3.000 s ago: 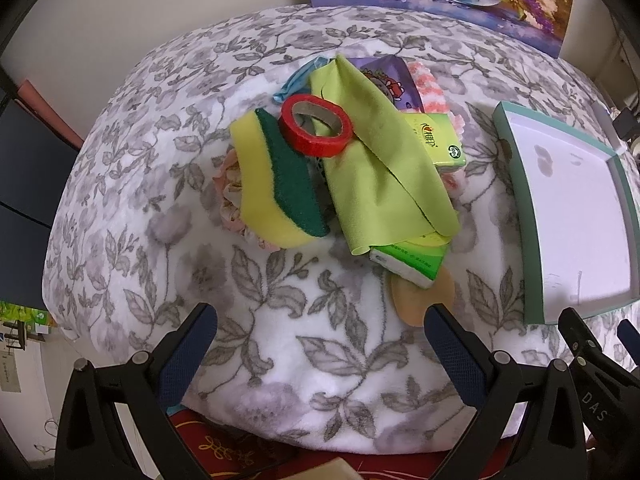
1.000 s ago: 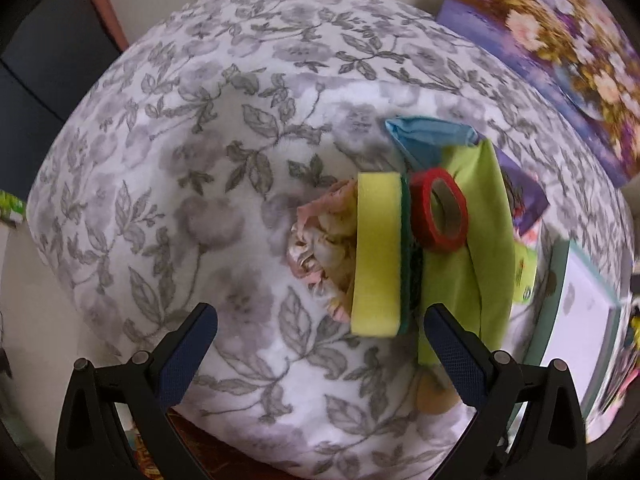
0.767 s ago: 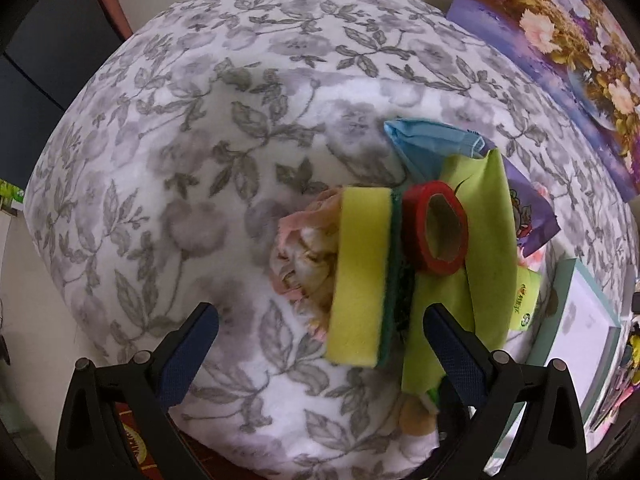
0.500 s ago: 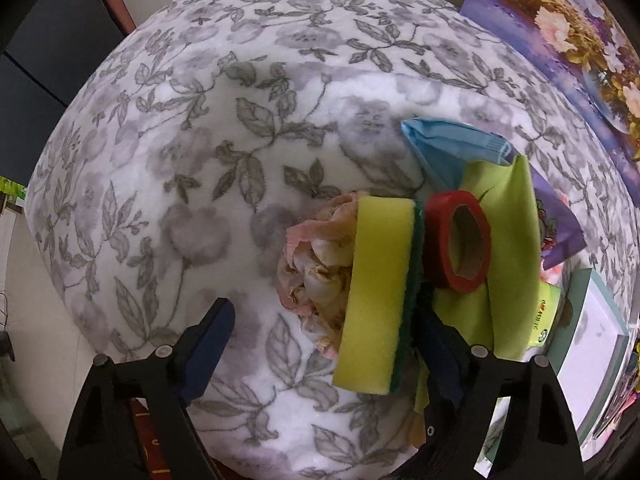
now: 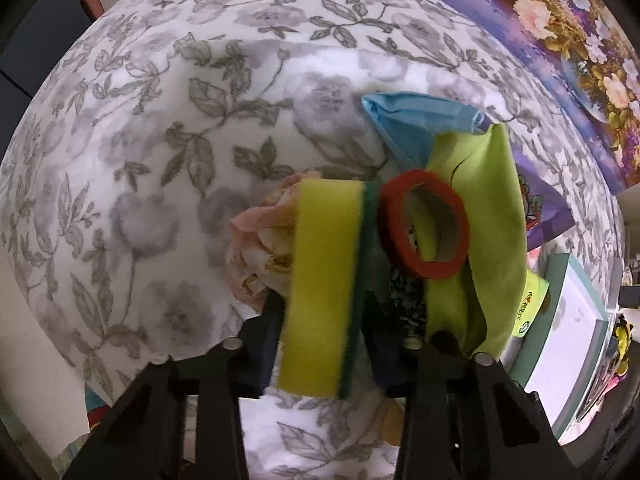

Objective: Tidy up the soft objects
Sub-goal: 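Close left tool on the sponge while right tool grasps the lime green cloth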

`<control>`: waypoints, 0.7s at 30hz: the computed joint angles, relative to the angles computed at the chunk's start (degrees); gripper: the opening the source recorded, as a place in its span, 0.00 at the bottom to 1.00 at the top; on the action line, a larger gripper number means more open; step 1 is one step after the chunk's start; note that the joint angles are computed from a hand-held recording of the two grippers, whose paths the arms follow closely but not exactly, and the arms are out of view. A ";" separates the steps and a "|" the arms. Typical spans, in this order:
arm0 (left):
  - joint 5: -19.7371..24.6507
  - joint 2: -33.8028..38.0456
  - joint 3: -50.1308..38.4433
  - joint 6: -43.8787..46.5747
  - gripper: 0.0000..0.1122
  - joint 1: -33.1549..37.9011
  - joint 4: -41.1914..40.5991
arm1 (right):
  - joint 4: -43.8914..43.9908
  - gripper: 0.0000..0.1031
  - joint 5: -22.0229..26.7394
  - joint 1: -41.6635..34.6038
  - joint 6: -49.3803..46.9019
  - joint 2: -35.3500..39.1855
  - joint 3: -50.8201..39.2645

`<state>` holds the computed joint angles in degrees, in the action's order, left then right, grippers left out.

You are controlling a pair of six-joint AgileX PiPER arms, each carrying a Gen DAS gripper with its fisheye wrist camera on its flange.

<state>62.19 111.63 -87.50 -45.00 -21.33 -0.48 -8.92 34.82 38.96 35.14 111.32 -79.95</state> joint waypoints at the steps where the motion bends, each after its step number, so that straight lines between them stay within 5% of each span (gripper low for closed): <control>1: -0.05 -0.03 -0.06 -0.17 0.33 -0.07 -0.08 | 0.01 0.24 -0.32 0.01 -0.11 -0.32 0.20; 11: 0.50 -1.99 0.15 -3.59 0.30 -0.60 3.05 | 3.00 0.07 -4.10 -1.15 -2.57 -5.37 3.30; 21: -1.48 -8.14 2.02 -5.48 0.29 -0.50 7.29 | -0.22 0.06 -6.43 -1.18 -0.03 -11.25 5.36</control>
